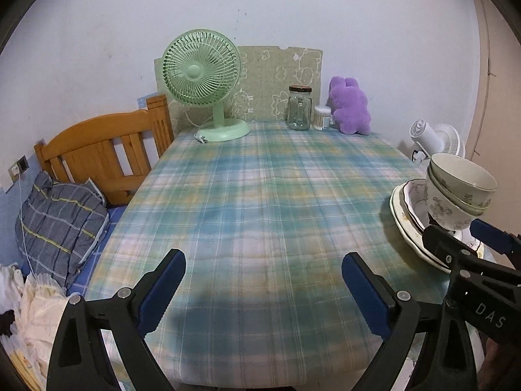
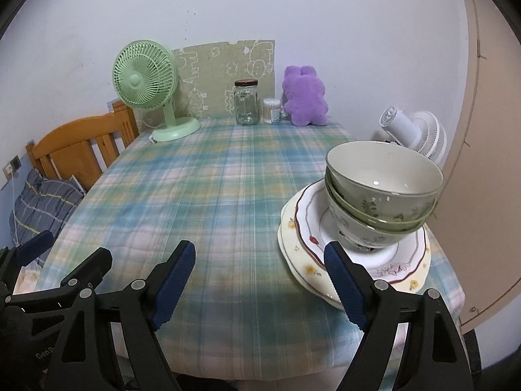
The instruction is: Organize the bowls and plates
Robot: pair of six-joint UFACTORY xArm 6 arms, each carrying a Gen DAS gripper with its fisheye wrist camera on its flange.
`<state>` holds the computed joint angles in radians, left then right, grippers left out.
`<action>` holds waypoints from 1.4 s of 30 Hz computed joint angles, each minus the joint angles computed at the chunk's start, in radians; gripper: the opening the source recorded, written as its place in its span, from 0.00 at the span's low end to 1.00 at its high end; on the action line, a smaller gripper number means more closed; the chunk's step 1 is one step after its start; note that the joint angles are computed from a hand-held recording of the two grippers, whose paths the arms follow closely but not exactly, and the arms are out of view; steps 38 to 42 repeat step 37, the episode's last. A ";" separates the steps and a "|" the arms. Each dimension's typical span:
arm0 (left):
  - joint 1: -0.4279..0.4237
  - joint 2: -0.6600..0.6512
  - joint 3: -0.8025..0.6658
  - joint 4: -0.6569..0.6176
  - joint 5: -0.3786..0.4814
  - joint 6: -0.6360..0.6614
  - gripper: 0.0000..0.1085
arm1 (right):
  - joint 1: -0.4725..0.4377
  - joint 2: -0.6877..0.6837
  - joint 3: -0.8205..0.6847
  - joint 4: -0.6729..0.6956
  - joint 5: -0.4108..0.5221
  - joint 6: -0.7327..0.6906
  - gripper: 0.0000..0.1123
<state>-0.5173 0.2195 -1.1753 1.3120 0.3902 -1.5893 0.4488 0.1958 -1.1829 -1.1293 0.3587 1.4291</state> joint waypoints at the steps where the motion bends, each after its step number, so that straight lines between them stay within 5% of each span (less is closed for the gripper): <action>1: -0.001 -0.003 0.005 0.006 0.000 -0.009 0.90 | 0.001 -0.004 0.007 -0.005 -0.001 0.010 0.75; 13: 0.002 -0.028 0.036 0.018 -0.012 -0.062 0.90 | 0.014 -0.039 0.043 -0.126 0.004 0.129 0.74; 42: -0.036 -0.049 0.021 0.051 0.051 -0.098 0.92 | 0.016 -0.084 0.069 -0.181 0.026 0.170 0.75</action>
